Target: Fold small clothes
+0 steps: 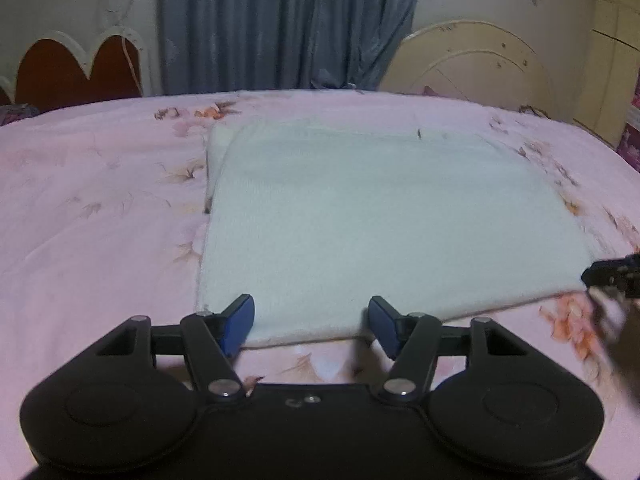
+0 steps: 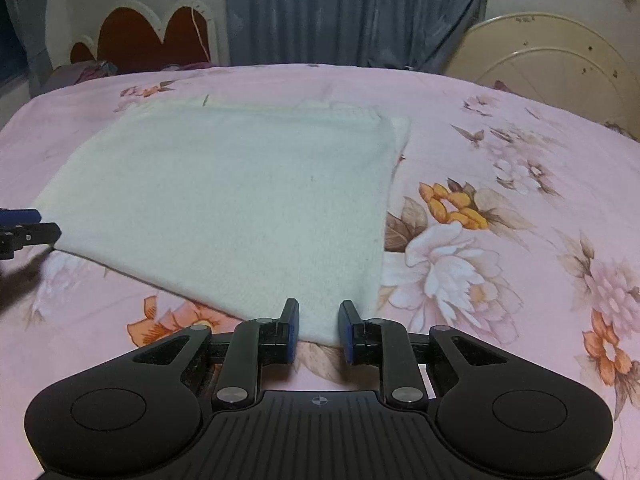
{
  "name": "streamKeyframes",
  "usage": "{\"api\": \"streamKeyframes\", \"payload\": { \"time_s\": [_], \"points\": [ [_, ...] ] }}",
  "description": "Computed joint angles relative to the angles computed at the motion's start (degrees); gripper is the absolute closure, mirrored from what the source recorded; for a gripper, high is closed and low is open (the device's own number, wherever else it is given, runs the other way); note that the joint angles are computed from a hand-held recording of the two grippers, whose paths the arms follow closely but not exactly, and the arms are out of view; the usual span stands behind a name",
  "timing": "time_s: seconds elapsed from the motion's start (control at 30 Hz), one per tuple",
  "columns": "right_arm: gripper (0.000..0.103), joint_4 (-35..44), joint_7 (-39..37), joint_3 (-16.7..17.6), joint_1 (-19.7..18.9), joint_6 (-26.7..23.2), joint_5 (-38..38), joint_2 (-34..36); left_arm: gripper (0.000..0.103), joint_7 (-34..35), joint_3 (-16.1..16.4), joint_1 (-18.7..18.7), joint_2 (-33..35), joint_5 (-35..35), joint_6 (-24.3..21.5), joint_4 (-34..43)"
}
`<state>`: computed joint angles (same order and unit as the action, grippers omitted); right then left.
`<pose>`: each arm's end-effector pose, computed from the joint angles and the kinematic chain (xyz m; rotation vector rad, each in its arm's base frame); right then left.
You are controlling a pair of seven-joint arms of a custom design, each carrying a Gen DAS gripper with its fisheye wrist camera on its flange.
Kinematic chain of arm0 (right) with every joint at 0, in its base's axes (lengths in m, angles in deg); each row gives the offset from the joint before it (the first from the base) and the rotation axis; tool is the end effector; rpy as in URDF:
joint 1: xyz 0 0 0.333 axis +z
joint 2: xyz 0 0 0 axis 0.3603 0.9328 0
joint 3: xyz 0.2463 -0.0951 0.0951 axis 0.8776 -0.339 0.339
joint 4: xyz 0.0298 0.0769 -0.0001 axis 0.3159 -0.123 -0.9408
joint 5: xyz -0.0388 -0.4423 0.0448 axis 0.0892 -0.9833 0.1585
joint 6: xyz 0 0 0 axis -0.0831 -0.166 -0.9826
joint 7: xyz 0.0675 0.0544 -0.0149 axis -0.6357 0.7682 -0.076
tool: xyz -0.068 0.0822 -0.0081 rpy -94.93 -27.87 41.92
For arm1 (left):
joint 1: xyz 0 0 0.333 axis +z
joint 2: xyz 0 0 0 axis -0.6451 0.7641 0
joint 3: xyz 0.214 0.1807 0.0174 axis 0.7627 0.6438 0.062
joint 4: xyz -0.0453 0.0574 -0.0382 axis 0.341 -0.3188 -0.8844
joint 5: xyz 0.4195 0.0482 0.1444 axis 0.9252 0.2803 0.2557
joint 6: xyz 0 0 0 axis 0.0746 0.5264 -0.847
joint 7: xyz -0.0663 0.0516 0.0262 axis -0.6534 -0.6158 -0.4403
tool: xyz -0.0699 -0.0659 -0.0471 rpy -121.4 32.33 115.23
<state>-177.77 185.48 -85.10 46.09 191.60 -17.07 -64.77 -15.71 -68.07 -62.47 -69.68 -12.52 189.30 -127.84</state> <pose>0.5574 0.3478 0.4080 -1.8225 1.6872 -0.6113 0.6185 -0.3599 0.4107 -1.5891 1.9283 -0.8884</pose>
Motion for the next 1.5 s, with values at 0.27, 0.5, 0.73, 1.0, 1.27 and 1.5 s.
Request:
{"api": "streamKeyframes", "payload": {
  "time_s": [0.27,0.5,0.73,1.0,1.27,1.5],
  "points": [
    [0.082,6.46,-5.68,0.41,1.94,6.6,4.28,6.14,0.04,9.43,-3.12,-2.78,8.4,-8.17,-0.39,10.31],
    [0.082,5.09,-3.08,-3.48,5.33,3.85,3.68,4.95,0.038,6.45,1.7,-5.45,6.05,-6.75,-0.68,6.96],
    [0.082,-2.49,5.48,-1.82,1.03,2.22,-0.66,-1.44,0.041,1.31,1.66,-1.71,0.17,-2.45,1.88,-1.19],
    [0.082,-1.01,9.45,-0.18,0.09,0.02,-5.61,-1.14,0.04,-1.35,0.38,-1.72,0.87,0.94,-1.79,0.77],
    [0.082,-0.59,6.35,0.07,-0.13,-0.66,-1.95,-0.54,0.04,0.06,-0.5,-0.95,0.87,-0.02,-2.9,1.1],
    [0.082,-3.34,13.63,0.45,-0.98,3.53,-8.44,-3.94,0.043,-18.02,1.24,-1.86,-5.6,7.94,-2.12,-5.26]
  ]
}}
